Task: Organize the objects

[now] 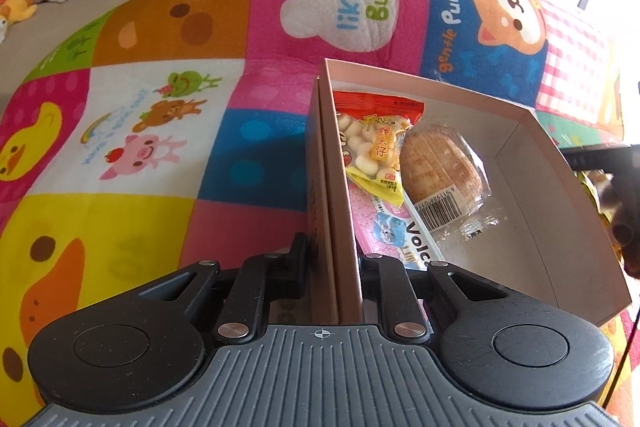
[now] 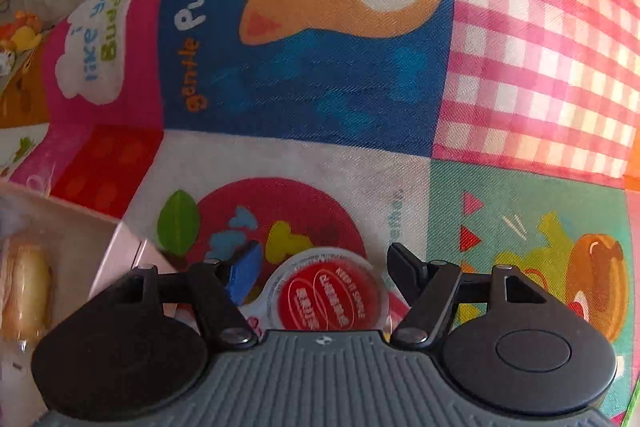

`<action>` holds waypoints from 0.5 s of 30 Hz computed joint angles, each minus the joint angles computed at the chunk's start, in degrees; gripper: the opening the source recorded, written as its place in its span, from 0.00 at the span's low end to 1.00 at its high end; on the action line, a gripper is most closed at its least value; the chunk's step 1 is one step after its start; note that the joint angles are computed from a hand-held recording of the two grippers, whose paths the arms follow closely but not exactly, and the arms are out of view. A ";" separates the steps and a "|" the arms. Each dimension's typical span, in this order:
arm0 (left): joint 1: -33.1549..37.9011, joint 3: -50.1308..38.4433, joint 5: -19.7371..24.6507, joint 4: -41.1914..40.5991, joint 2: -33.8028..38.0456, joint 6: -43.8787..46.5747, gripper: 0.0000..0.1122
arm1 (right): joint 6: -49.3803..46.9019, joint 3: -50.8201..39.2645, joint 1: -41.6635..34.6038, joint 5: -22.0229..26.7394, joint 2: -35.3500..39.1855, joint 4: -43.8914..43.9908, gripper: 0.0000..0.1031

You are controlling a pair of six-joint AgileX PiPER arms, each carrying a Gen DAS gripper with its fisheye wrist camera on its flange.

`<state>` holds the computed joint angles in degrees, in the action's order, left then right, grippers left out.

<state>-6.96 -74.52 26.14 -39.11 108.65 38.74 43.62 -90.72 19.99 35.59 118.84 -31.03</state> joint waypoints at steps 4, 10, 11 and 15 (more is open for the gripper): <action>-0.07 0.96 -0.98 -1.29 -0.39 1.26 0.16 | 8.08 18.67 5.64 -4.94 -10.84 -12.75 0.62; -0.56 1.58 -2.08 -0.67 -0.76 0.59 0.16 | 24.62 36.21 19.63 1.36 -23.55 -25.02 0.62; -0.56 1.60 -2.09 -0.68 -0.78 0.60 0.16 | 27.83 38.40 22.18 2.97 -25.12 -26.38 0.62; -0.85 1.64 -2.35 0.62 -0.92 -0.43 0.16 | 39.94 44.88 35.05 15.20 -29.01 -29.98 0.62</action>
<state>-7.81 -72.88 23.79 -38.49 107.72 38.30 83.56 -45.84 55.04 50.78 89.83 -61.02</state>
